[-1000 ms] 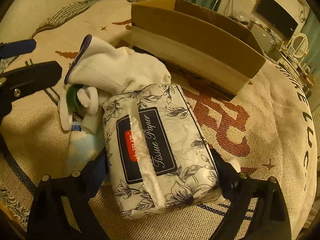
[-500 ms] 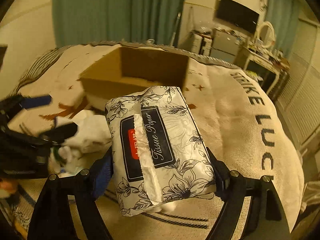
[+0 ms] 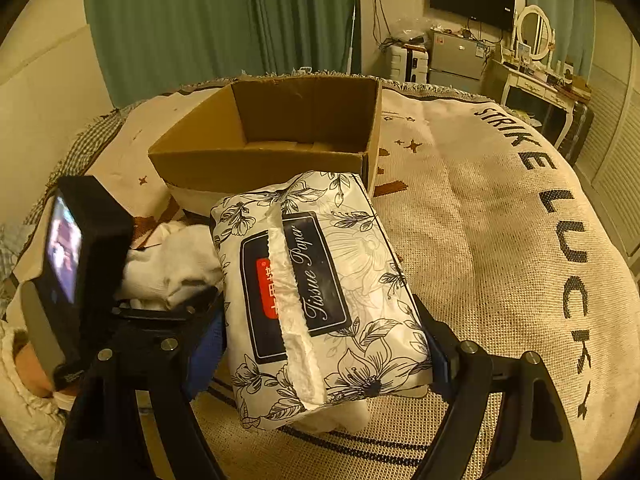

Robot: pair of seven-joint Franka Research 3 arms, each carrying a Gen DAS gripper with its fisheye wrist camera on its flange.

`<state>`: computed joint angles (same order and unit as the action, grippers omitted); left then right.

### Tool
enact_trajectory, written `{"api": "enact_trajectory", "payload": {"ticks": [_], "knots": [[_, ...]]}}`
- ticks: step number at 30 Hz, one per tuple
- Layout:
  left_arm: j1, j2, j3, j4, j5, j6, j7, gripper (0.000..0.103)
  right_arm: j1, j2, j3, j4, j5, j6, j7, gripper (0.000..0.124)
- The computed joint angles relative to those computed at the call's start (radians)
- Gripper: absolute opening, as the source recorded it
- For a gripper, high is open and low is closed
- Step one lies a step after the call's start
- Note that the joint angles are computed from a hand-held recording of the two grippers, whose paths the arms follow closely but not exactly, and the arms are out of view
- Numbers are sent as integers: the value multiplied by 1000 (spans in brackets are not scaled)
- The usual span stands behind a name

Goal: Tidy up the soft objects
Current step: 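Carry the tissue pack with the right tool while the left tool carries the glove, releasing both into the box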

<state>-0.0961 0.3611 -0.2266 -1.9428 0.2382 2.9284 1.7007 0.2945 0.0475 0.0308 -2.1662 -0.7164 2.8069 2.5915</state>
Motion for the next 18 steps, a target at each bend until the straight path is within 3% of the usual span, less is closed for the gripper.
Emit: {"api": "enact_trajectory", "payload": {"ticks": [3, 5, 7, 11, 14, 18], "knots": [[88, -43, -94, -51, -106, 16, 102, 57, 6, -11, 2, -4, -46, -25, 38, 82], [192, -83, -207, -88, -273, 12, 245, 55, 6, -25, 8, -11, -83, -42, 72, 82], [220, -110, -244, -96, -357, 11, 314, 55, 5, -45, 19, -17, -107, -62, 100, 82], [319, -185, -367, -105, -650, -10, 553, 55, -11, -94, 45, -29, -150, -82, 145, 82], [342, -235, -394, -71, -832, -67, 668, 55, -27, -131, 73, -9, -190, -118, 169, 82], [317, -252, -363, -10, -921, -104, 728, 55, -45, -155, 100, 42, -226, -159, 169, 82]]}}
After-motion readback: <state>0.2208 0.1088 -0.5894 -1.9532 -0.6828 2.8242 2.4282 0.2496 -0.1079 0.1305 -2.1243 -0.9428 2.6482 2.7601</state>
